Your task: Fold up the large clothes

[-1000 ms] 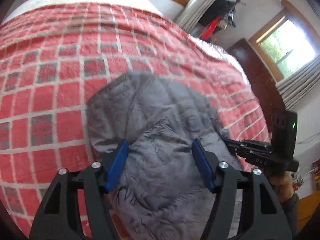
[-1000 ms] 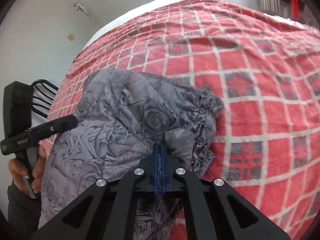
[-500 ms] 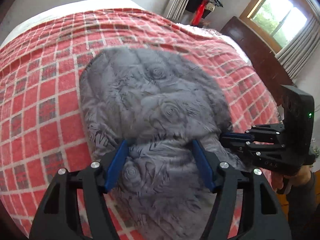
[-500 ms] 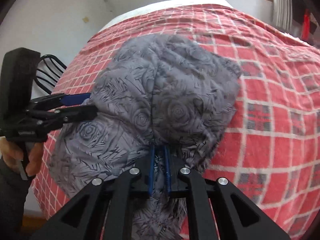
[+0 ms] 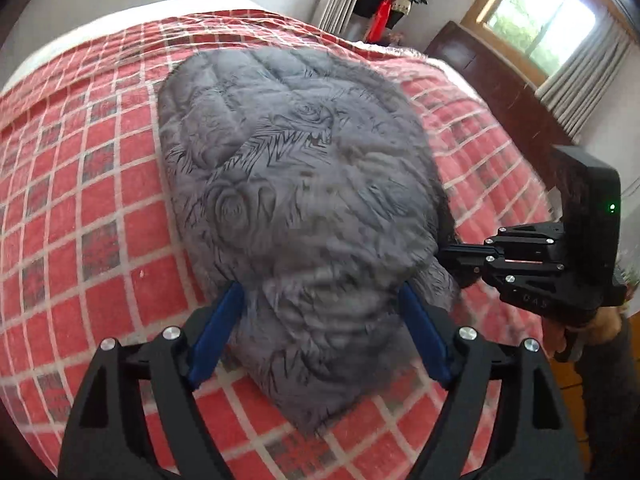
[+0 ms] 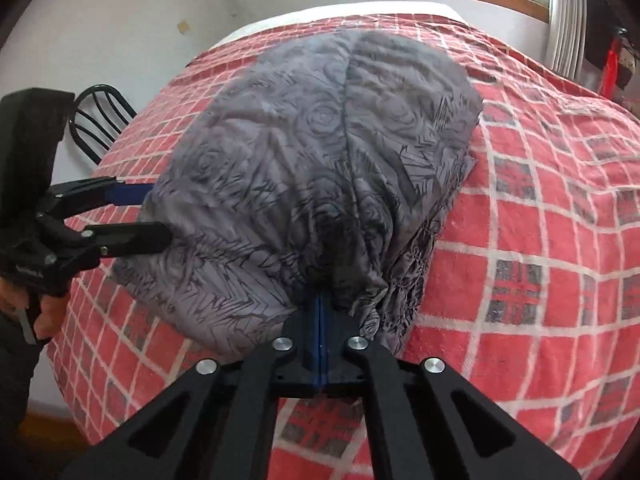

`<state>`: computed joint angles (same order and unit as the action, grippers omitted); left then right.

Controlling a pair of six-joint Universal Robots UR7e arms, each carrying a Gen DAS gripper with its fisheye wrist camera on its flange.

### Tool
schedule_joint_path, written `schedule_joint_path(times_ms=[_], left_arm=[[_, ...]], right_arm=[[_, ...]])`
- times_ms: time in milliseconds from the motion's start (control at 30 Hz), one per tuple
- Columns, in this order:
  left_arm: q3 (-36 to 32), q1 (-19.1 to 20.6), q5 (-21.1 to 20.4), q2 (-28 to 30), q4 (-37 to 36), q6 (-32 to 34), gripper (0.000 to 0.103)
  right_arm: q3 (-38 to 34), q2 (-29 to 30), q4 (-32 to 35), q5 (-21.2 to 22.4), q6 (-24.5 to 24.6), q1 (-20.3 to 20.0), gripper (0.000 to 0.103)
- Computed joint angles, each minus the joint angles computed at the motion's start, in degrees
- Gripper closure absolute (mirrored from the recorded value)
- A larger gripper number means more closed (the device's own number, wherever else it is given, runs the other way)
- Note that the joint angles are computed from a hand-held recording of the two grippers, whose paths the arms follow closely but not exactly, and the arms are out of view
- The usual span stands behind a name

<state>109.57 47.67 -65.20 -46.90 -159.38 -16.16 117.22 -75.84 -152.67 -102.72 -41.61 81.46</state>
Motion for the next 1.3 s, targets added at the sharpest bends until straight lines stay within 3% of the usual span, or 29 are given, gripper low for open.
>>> schedule_joint_path(times_ms=[33, 100, 167, 333, 467, 700, 967, 1100, 1167, 1233, 1300], left_arm=[[1.0, 0.0, -1.2, -1.3, -0.7, -0.5, 0.013], [4.6, -0.1, -2.4, -4.6, -4.3, -1.7, 0.007], [7.8, 0.5, -3.6, -7.5, -7.4, -3.4, 0.004], [10.4, 4.6, -8.4, -8.6, -10.0, -7.6, 0.003], [10.7, 6.4, -12.2, -6.7, -14.2, -7.3, 0.003], [7.5, 10.0, -18.9, -2.0, -17.2, -5.9, 0.003], [4.8, 13.9, -28.2, 2.9, -20.0, -4.8, 0.003], [3.7, 13.9, -29.2, 4.3, -19.7, -3.7, 0.003], [3.6, 13.5, -28.5, 4.4, -19.4, -4.1, 0.003], [3.8, 13.0, -27.4, 4.5, -19.4, -5.4, 0.004], [3.6, 12.0, -25.9, 4.2, -18.8, -6.0, 0.012]], right_arm=[[-0.4, -2.5, 3.5, 3.4, 0.2, -0.7, 0.084], [-0.9, -5.1, 6.2, 7.2, 1.2, -1.9, 0.029], [-2.5, -7.2, 8.4, 11.3, 4.4, -3.9, 0.007], [-12.3, -3.2, 21.7, 21.6, 14.5, -9.8, 0.004], [-18.0, 2.5, 26.8, 27.3, 17.1, -12.3, 0.004], [-25.1, 10.7, 29.4, 30.5, 18.2, -12.4, 0.004], [-31.2, 17.6, 31.0, 31.2, 18.5, -11.5, 0.003], [-32.2, 18.8, 31.0, 32.1, 17.7, -11.3, 0.004], [-32.7, 19.5, 30.4, 31.2, 17.5, -10.9, 0.01], [-32.3, 19.5, 30.4, 31.5, 16.8, -10.9, 0.024], [-31.3, 18.8, 29.7, 31.7, 16.5, -11.1, 0.039]])
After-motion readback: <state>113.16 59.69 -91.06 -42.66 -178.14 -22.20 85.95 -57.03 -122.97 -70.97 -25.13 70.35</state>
